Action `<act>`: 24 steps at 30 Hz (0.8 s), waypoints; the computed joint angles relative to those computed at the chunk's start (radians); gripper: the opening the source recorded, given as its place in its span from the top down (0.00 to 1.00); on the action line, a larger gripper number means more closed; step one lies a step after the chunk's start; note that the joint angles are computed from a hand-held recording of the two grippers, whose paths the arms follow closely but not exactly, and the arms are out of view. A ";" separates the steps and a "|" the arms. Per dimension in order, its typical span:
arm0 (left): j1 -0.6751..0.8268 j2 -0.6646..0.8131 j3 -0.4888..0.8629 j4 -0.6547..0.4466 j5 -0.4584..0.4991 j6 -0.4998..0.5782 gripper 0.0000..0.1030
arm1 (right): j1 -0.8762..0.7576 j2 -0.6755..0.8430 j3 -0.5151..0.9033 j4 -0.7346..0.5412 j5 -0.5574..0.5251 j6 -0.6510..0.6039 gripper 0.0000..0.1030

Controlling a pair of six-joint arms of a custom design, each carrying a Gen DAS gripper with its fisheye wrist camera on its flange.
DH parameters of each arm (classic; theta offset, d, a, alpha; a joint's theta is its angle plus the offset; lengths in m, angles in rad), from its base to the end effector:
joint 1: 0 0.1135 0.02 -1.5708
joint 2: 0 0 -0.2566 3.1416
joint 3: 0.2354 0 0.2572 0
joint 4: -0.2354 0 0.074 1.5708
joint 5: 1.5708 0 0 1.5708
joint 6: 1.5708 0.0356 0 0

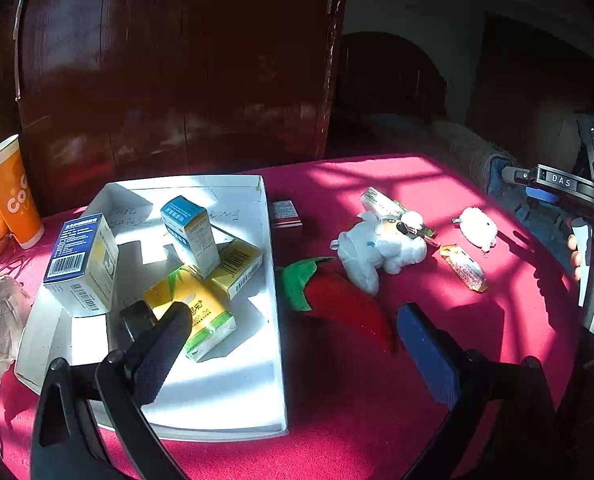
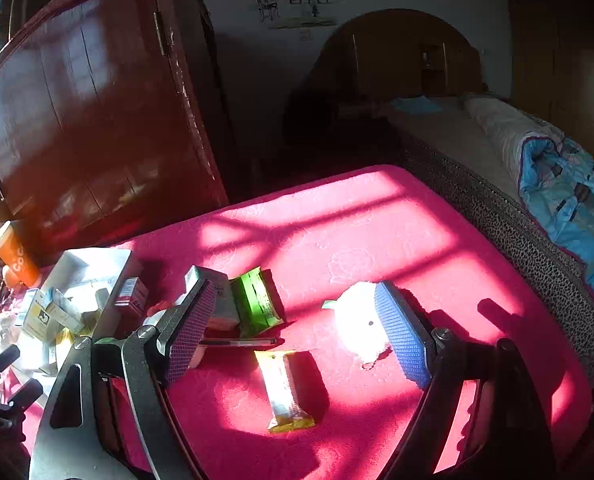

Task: Organize objects
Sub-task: 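Grasp the pink fluffy plush with the right tool while the left tool grasps the red-green pepper plush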

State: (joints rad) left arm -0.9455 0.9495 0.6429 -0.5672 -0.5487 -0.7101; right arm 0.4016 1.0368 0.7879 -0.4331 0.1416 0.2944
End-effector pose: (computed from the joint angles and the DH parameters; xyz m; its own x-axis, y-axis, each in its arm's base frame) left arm 0.1287 -0.1466 0.2238 -0.6635 -0.0311 -0.7475 0.0834 0.9898 -0.1152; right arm 0.2149 0.0858 0.2620 -0.6383 0.0410 -0.7687 -0.1055 0.9845 0.1401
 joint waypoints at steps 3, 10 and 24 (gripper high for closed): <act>-0.022 0.088 0.025 0.040 0.020 0.007 0.00 | -0.161 0.070 -0.015 0.032 -0.079 -0.034 0.20; 0.059 0.144 0.043 0.053 0.079 0.131 0.00 | -0.236 0.386 0.020 0.188 -0.109 -0.153 0.20; 0.200 0.451 0.274 0.066 0.273 0.620 0.00 | -0.205 0.415 -0.062 0.309 -0.155 -0.147 0.52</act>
State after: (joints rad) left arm -0.7459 1.4010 0.9167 -0.5013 -0.2753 -0.0899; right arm 0.1962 1.4515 0.7256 -0.1242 -0.0136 0.1476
